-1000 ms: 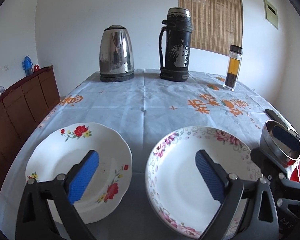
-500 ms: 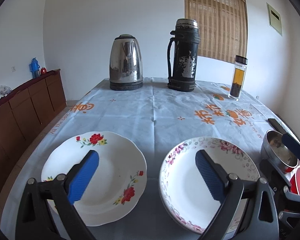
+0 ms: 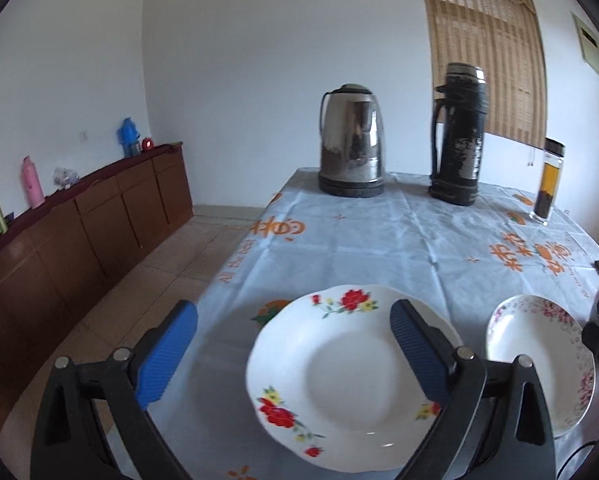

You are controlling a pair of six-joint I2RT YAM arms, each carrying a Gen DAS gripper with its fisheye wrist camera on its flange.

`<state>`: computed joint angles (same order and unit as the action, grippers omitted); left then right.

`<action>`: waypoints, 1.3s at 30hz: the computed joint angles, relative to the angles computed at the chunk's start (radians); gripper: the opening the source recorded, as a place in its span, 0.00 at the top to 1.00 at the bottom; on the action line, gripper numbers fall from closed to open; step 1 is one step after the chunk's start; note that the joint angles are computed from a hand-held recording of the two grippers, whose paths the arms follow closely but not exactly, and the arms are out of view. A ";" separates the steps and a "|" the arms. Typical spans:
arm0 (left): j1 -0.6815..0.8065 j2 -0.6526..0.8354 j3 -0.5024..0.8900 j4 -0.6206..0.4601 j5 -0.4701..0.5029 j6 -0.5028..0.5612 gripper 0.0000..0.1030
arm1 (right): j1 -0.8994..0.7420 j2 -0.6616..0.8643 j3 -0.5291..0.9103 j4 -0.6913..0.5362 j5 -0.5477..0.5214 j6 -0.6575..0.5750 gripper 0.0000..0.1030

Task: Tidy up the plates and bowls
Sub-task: 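Move the left tool to the rim of the red-flower white plate, then close the left tool on the red-flower plate rim and lift it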

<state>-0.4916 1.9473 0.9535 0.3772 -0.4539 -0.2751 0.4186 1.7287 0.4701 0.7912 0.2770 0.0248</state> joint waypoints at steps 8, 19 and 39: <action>0.053 0.085 0.061 -0.083 0.095 -0.050 0.15 | 0.067 0.106 0.233 -0.243 -0.028 0.048 0.62; 0.083 0.145 0.141 -0.208 0.160 -0.082 0.37 | 0.098 0.360 0.687 -0.682 -0.022 0.089 0.68; 0.098 0.188 0.179 -0.265 0.175 -0.092 0.71 | 0.121 0.476 0.838 -0.833 0.005 0.030 0.70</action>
<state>-0.3940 2.1348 1.1329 0.1126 -0.2793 -0.3669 0.5393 2.2045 1.3084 -0.0421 0.2824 0.0548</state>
